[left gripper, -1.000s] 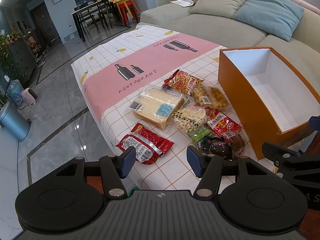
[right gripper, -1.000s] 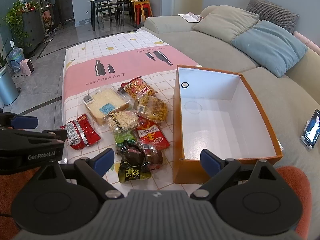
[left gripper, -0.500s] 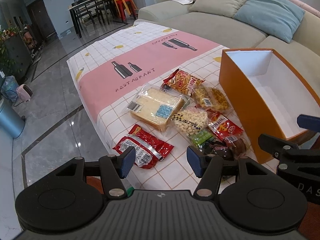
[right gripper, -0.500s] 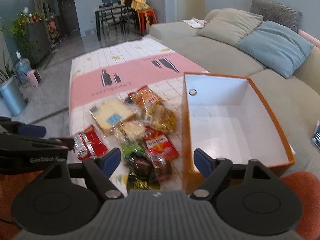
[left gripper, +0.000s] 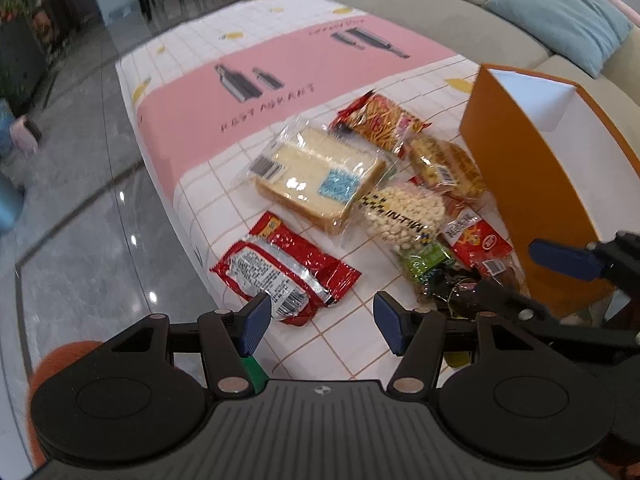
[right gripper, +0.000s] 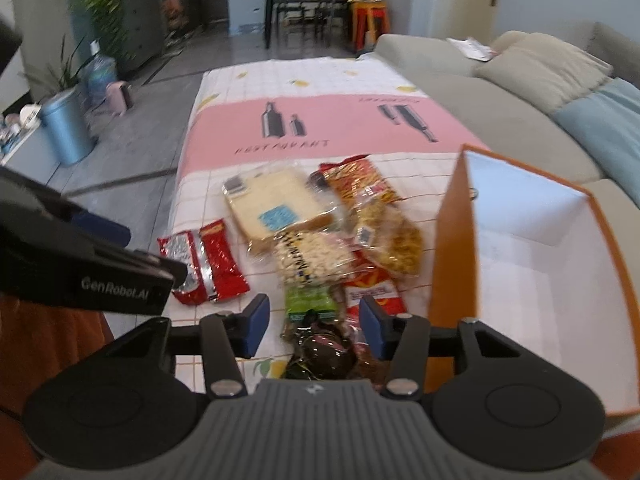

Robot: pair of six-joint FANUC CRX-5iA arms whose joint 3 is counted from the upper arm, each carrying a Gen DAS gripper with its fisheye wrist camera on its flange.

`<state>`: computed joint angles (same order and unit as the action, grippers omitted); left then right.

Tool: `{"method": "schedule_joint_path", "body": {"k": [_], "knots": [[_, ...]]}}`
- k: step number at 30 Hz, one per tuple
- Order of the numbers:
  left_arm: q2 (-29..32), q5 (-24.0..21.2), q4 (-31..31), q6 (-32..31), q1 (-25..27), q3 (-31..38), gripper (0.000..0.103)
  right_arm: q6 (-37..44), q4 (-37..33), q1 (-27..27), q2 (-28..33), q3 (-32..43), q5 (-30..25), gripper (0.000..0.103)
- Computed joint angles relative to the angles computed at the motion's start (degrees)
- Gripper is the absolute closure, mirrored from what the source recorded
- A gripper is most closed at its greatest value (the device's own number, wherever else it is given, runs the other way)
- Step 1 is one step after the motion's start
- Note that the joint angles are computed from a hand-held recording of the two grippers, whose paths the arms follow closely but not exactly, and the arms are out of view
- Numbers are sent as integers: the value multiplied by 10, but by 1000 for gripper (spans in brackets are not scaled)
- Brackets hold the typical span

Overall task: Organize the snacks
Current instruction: 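Grasp the red snack bag with the left gripper while the right grasps the clear peanut bag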

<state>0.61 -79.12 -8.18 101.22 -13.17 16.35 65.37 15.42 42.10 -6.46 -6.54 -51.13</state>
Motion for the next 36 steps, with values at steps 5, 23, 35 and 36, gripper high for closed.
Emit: {"method": "schedule_joint_path", "body": {"k": [5, 23, 35, 36], "knots": [[20, -4, 28, 15, 35, -4, 34, 25, -21, -9, 34, 21, -3, 55], [89, -10, 92, 132, 98, -7, 33, 114, -16, -26, 146, 93, 18, 38], [130, -17, 61, 124, 73, 34, 12, 92, 51, -19, 172, 64, 41, 26], [134, -21, 58, 124, 70, 38, 11, 94, 56, -19, 169, 58, 49, 27]]}}
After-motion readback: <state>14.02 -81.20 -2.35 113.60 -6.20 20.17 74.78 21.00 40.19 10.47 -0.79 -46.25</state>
